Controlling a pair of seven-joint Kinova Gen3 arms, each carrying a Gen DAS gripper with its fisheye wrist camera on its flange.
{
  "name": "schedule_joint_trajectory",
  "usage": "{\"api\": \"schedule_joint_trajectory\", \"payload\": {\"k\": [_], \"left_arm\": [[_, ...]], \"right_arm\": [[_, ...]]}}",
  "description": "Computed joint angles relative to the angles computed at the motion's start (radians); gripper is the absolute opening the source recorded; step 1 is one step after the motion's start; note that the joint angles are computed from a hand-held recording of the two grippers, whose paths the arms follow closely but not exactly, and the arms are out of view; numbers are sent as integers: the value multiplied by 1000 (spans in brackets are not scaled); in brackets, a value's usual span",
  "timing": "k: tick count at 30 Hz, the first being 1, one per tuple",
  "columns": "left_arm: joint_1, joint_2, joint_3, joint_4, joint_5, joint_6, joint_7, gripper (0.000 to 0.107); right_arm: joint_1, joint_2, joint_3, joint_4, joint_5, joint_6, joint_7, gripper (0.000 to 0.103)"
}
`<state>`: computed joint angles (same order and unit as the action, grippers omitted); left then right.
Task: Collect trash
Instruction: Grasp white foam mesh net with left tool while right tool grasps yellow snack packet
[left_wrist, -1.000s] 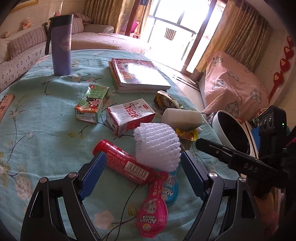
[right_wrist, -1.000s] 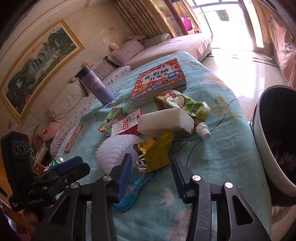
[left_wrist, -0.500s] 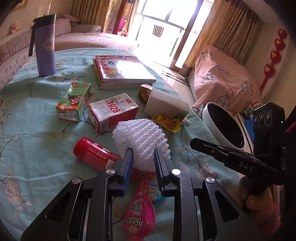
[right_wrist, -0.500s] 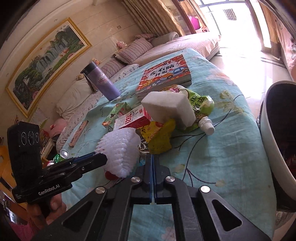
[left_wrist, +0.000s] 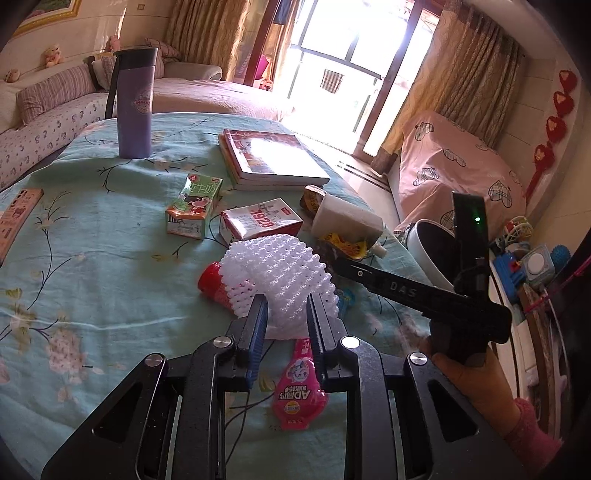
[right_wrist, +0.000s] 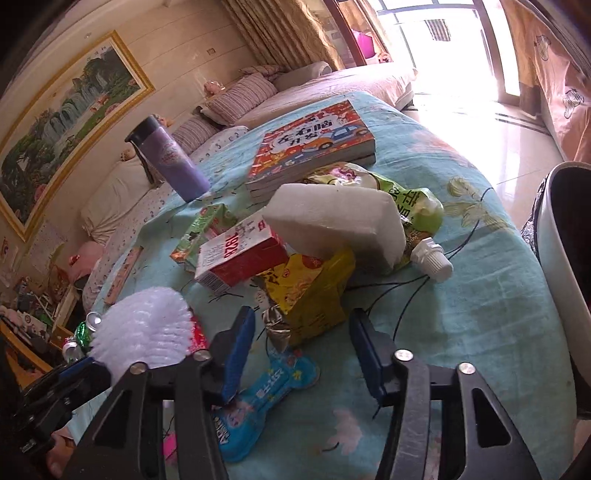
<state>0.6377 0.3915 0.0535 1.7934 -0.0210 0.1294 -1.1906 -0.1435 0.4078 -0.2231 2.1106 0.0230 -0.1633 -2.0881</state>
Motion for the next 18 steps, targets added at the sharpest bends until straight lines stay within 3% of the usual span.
{"api": "schedule_joint_trajectory", "payload": {"k": [1, 4, 10, 16, 18], "left_arm": [[-8, 0, 11, 0, 1, -2, -4, 21], [-9, -2, 27, -5, -3, -7, -18, 21], [-25, 27, 104, -54, 8, 11, -67, 21], [54, 65, 86, -132, -7, 45, -86, 21], [69, 82, 90, -164, -10, 65, -92, 17]], "right_arm": [[7, 6, -3, 0, 7, 3, -13, 0], [83, -30, -68, 76, 36, -69, -37, 0], [150, -200, -63, 259, 174, -175, -157, 0], [198, -328, 19, 361, 313, -165, -268, 0], [210, -353, 59, 386, 357, -165, -306, 0]]}}
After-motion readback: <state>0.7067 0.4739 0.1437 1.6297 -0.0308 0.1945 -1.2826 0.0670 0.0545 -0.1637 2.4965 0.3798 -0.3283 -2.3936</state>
